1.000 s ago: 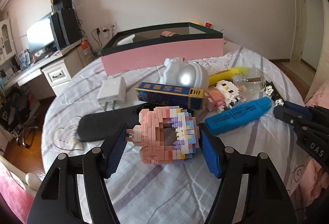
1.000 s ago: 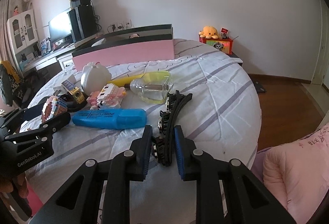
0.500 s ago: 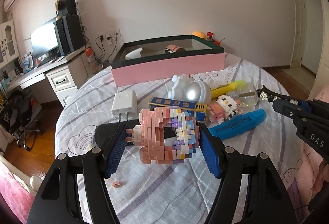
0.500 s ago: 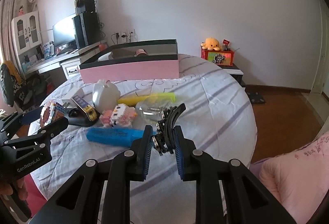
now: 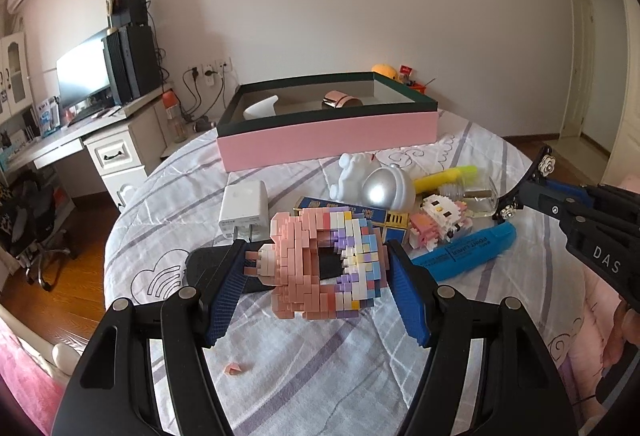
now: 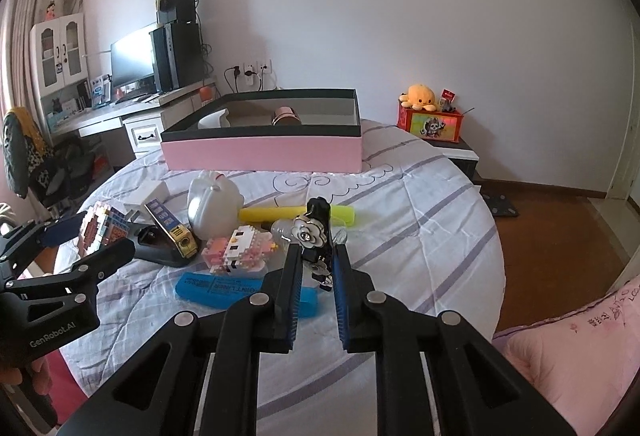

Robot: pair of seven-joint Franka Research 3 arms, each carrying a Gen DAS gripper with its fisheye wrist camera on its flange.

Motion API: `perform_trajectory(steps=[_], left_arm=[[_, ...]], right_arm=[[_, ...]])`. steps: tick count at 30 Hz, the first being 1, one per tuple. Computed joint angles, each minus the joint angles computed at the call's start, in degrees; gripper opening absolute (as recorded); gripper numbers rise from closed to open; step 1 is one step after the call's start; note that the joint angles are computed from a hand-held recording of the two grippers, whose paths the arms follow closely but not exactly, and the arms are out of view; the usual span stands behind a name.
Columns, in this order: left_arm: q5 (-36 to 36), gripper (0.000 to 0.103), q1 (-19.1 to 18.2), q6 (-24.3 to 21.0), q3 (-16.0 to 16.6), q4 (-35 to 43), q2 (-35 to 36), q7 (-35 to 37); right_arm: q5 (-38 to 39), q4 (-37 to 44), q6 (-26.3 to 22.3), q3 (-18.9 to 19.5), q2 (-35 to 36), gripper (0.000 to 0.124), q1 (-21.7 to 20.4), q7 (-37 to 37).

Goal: Organize rigid objects
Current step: 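Lift the pink block donut with the left gripper and the black clip with the right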

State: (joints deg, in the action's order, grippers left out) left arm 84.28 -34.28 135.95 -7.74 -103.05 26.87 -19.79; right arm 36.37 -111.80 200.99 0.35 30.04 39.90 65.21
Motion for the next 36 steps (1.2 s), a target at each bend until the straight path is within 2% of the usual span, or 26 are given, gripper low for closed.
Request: perform_trajectory(steps=[4,9,10,12,14,15,16,17,18,20,23,28,30,34,36], left_arm=[[1.42,0.069,0.22,1.00,0.26,0.22,-0.35,-0.34],[2.38,0.069,0.54,0.67,0.40,1.20,-0.70,0.73],[2.75,0.069,0.75,1.11,0.44,1.45,-0.65,1.04],[2.17,0.069,1.12,1.51,0.37,2.03,-0.22,1.98],[1.61,0.069,1.27,1.94,0.42,2.11,0.23,2.02],[1.48,0.069,1.31,2.28,0.48,1.96,0.33,1.88],[1.49,0.069,1.43,2.91,0.54,1.75,0.45,1.67],[1.24,0.069,1.53,3.30,0.57,1.67,0.58,1.62],[0.75,0.069,1.59,3.43,0.59,1.73,0.78,1.84],[0.23,0.069,1.57,3.63,0.76,1.84,1.07,2.13],[0.00,0.069,1.53,4.13,1.01,1.79,1.12,2.36],[0.12,0.069,1.24,4.13,1.19,1.61,1.02,2.28],[0.19,0.069,1.24,4.21,1.21,1.56,1.02,2.24],[-0.46,0.069,1.29,4.32,1.12,1.80,1.28,3.01],[-0.41,0.069,1.34,4.86,1.19,1.83,1.26,2.90]], right_arm=[[1.05,1.02,-0.19,-1.56,0.21,0.015,1.59,-1.27],[0.56,2.72,-1.05,-1.91,0.19,0.008,2.00,-2.67],[1.81,3.66,-2.26,-3.94,0.45,0.008,3.90,-3.68],[5.74,6.28,-7.58,-10.82,1.71,0.008,9.67,-5.47],[3.75,6.34,-7.88,-13.10,2.55,0.009,11.13,-1.18],[6.39,6.94,-9.29,-15.75,3.27,0.012,13.51,-2.47],[5.86,7.21,-10.15,-16.40,3.76,0.015,13.89,-1.59],[2.48,6.96,-10.19,-15.05,3.71,0.026,12.27,1.27],[3.13,7.98,-12.18,-15.70,4.40,0.037,12.60,0.48],[1.77,9.10,-14.11,-20.18,6.29,0.040,15.94,2.71],[-0.49,9.81,-15.35,-19.93,6.67,0.040,15.09,4.18],[-5.29,7.10,-15.90,-23.19,5.86,0.040,18.23,6.46],[-7.27,6.55,-17.21,-20.99,4.92,0.040,16.06,6.36],[-10.54,6.88,-18.21,-18.93,4.68,0.039,13.40,7.49],[-12.67,8.06,-20.15,-18.64,5.04,0.026,12.53,7.97]])
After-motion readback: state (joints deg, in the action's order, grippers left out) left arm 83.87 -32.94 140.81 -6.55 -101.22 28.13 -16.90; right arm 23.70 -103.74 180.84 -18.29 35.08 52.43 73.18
